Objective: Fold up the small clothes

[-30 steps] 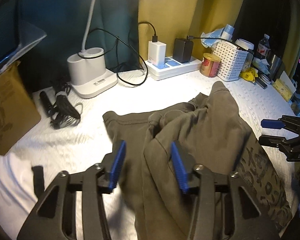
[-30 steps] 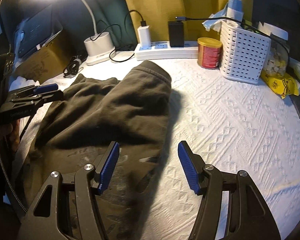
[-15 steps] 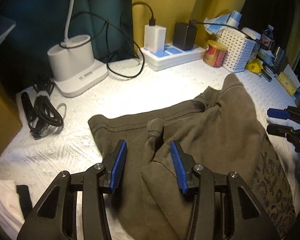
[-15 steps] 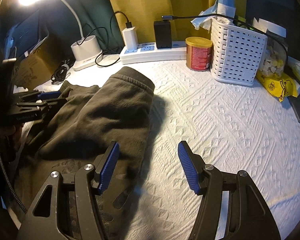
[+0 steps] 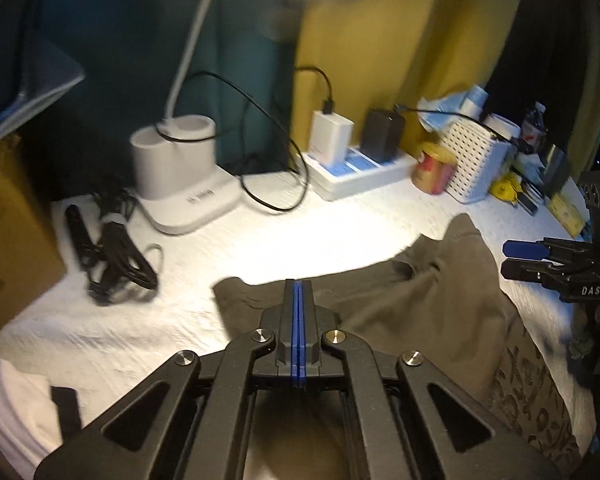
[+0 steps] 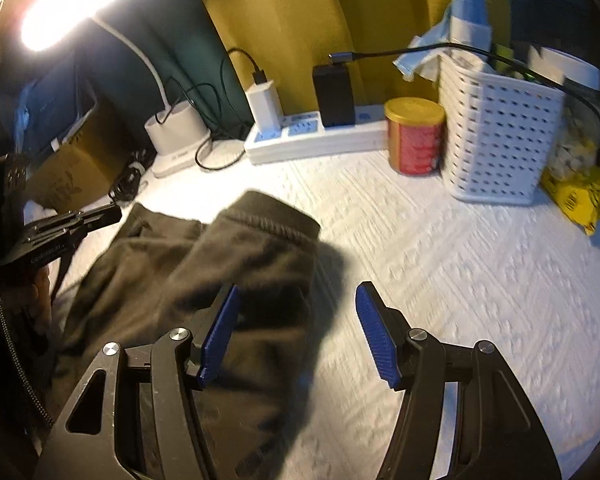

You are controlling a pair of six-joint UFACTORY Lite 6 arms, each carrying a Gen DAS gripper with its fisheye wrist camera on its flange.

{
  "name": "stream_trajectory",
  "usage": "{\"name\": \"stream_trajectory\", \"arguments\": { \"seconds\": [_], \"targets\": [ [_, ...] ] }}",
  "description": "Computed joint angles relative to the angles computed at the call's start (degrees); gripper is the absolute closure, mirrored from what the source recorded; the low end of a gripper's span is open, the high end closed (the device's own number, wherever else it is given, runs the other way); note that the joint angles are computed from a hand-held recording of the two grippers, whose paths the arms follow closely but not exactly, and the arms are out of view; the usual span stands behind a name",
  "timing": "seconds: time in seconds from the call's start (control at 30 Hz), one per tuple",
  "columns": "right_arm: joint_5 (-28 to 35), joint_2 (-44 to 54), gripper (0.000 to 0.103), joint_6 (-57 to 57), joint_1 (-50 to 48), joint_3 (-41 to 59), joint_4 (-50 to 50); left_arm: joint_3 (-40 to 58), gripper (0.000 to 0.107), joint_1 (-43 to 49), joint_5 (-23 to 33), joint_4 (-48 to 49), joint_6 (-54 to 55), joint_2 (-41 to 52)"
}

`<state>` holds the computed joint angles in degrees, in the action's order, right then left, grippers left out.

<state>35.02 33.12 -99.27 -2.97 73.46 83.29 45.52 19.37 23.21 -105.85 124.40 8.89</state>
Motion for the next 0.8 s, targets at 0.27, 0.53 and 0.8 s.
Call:
{"name": "stream_trajectory", "arguments": {
  "seconds": [0.27, 0.53, 0.8],
  "targets": [
    [0.8, 7.3, 0.039, 10.7, 1.7, 11.2, -6.9, 3.6, 0.107, -1.2, -0.7, 15.4, -12.6, 2.5],
    [0.8, 8.4, 0.039, 11.0, 0.7, 11.3, -7.8, 5.6, 0.107, -3.2, -5.0, 14.7, -13.1, 5.4],
    [0.8, 8.4, 0.039, 10.2, -0.2, 10.8, -7.2, 3.5, 0.040, -1.8, -2.2, 10.1, -8.8, 2.8]
  ]
}}
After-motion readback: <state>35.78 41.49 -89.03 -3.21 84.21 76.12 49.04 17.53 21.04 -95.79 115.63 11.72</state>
